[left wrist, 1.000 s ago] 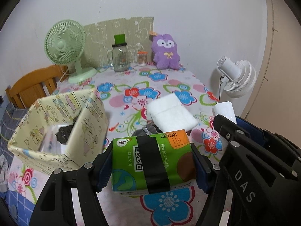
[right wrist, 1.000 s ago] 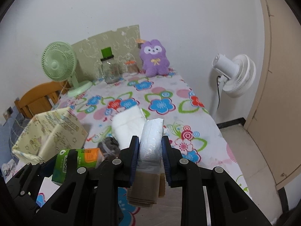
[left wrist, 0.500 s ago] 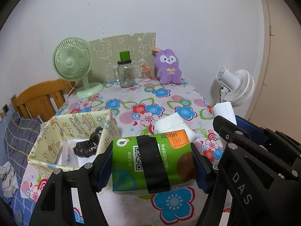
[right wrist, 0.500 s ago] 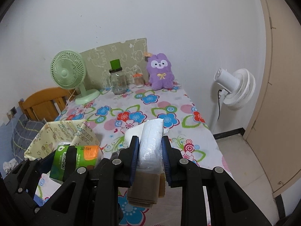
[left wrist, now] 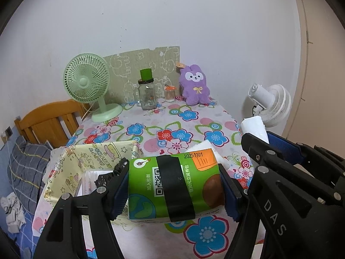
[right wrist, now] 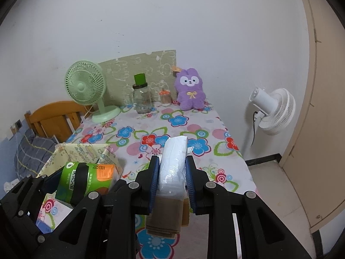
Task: Organize soft objects
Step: 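Carry the tissue pack and beige cloth with both tools toward the yellow box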
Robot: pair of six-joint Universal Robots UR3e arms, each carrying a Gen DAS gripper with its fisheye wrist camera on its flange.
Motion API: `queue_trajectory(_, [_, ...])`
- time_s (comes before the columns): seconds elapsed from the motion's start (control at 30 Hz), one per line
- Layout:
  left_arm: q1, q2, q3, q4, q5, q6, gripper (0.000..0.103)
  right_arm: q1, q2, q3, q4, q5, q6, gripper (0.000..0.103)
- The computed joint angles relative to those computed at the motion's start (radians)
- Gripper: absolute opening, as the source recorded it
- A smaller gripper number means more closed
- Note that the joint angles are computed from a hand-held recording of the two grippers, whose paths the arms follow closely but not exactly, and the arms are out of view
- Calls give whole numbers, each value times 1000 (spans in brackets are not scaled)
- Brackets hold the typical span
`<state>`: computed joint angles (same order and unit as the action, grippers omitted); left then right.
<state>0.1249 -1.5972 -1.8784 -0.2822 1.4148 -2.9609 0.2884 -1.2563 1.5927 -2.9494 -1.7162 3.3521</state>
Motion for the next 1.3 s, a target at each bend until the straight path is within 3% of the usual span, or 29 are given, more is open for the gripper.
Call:
queue_trajectory(0.67, [140,-7,44,-21,-72,56,74,78,170,-299,111,-3,0,27])
queue_trajectory(1.3, [259,-95,122,-33,-131,107,74,153,429,-728,299,-18,21,27])
